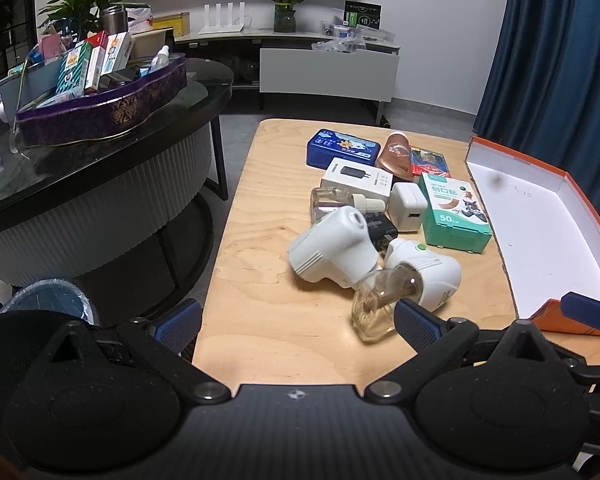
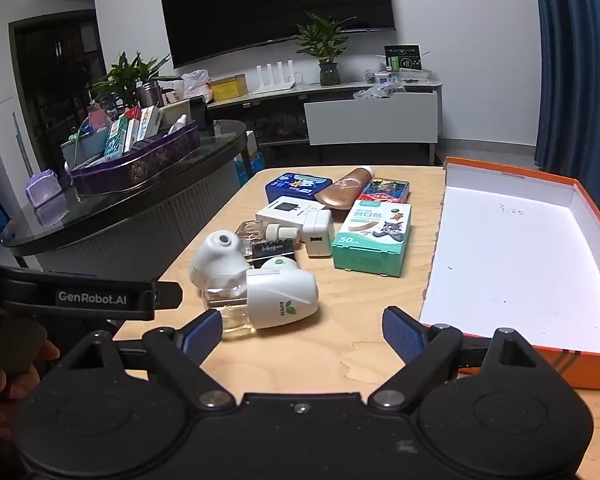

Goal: Organize rigid objects
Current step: 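Move the right tool toward the white glass-bottle air freshener while the left tool approaches the white heater, then close the right tool on the glass-bottle freshener while the left tool grasps the white heater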

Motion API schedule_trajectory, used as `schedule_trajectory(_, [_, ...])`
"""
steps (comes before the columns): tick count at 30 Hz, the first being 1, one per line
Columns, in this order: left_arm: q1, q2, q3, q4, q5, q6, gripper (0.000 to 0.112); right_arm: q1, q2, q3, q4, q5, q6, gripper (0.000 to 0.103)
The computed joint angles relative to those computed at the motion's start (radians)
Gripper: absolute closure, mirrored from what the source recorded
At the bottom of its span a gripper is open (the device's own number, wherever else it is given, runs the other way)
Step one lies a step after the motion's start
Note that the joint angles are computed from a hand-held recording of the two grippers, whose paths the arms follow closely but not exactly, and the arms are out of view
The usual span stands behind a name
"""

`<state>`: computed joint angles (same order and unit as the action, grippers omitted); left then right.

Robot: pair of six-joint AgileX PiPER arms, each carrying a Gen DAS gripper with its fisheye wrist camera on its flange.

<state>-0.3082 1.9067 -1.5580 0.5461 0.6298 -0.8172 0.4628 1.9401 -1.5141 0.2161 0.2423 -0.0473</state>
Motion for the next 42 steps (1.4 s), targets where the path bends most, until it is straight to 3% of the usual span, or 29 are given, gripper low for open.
schedule_trajectory(19, [0.004,0.009,-0.005,-0.014,0.002,0.024,0.009,0.003,0.014,-0.02,-0.019,0.014,0.016,0.001])
schedule_trajectory(27, [0.013,0.014,-0.006,-0.018,-0.003,0.022,0.009,0.003,0.033,-0.042,0.057,0.025,-0.07,0.001])
schedule_trajectory(34, [0.052,0.003,0.006,0.01,-0.006,-0.044,0.009,-0.008,0.141,-0.219,0.268,0.145,-0.324,0.001])
schedule_trajectory(36, [0.064,0.003,0.004,0.016,-0.005,-0.059,0.009,0.001,0.184,-0.294,0.252,0.187,-0.296,0.001])
schedule_trajectory(42, [0.097,0.021,-0.021,-0.01,-0.017,-0.044,0.009,0.042,0.345,-0.55,0.012,0.287,-0.128,0.001])
